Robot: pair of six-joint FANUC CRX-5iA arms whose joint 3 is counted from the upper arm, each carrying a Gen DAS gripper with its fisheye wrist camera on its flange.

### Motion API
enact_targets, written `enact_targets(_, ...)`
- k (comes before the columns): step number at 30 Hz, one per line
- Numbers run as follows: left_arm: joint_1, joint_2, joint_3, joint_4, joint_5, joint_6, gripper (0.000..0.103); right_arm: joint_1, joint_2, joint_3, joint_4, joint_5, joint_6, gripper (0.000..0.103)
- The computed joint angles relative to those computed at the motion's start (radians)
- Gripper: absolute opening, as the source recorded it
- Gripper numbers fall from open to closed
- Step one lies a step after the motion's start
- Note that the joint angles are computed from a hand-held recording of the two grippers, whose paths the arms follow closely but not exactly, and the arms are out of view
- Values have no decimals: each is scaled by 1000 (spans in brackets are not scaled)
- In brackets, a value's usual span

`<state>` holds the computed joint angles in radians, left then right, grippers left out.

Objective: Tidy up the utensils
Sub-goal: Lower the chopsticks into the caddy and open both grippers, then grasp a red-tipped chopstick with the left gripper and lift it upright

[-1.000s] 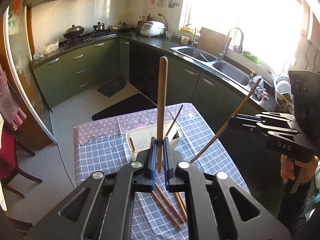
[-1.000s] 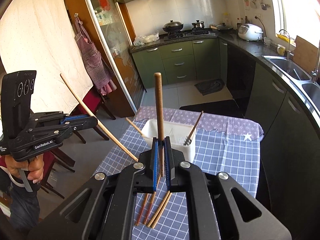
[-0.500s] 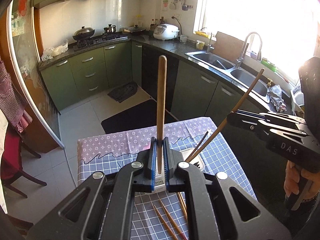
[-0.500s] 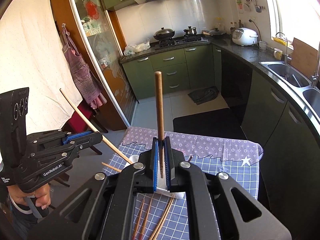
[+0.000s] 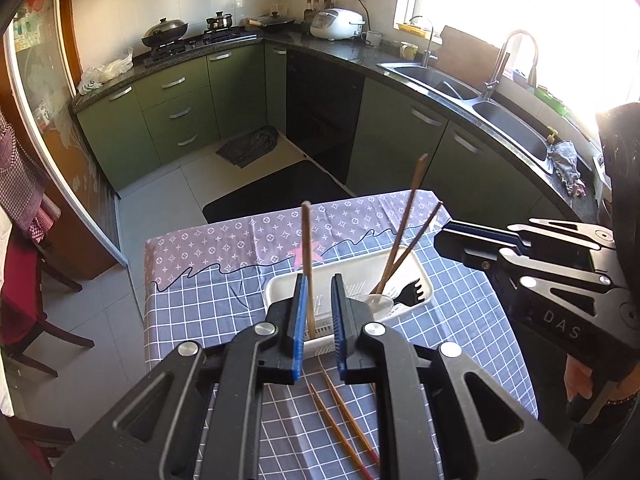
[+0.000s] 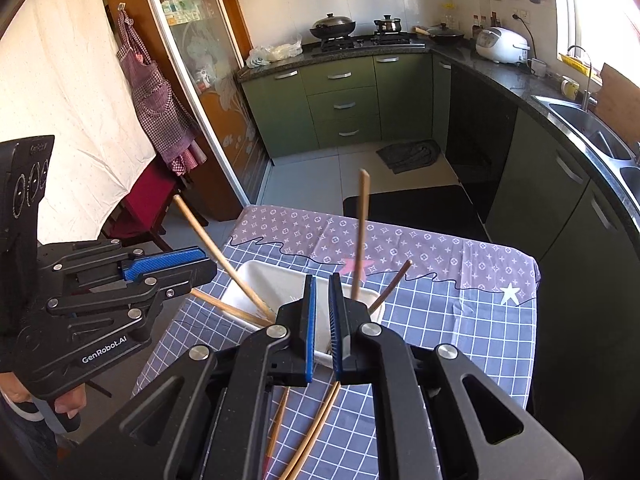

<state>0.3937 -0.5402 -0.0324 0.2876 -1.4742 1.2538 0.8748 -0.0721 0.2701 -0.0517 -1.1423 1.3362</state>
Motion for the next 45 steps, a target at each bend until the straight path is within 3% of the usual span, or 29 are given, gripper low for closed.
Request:
enact_targets(5, 69, -64, 1, 84, -38, -54, 20, 13, -134, -86, -21, 31, 9, 8)
enact_targets(7, 94, -98, -6, 105, -67, -83, 21, 22, -198, -141, -28, 35, 7, 12)
enact_targets(13, 243, -214, -107, 167, -231, -174, 21, 58, -369, -358, -11, 35, -46, 14)
enact_targets(17, 331, -289, -223, 153, -324, -219, 24, 155, -476, -572, 139, 78, -208, 23)
enact_targets(20, 240, -293, -289, 62, -305, -130, 24, 227, -535, -716, 260, 108, -359, 24)
enact_targets(26, -31, -195, -356, -120, -197, 148, 24, 238, -583, -831, 267, 173, -486, 24)
enact_targets(32, -112, -120, -379, -154, -169, 259, 24, 220, -577, -848, 255, 204, -511, 31)
enact_targets(45, -332, 40, -299, -297, -152, 502, 15, 129, -610, -861, 119, 231, -431, 31)
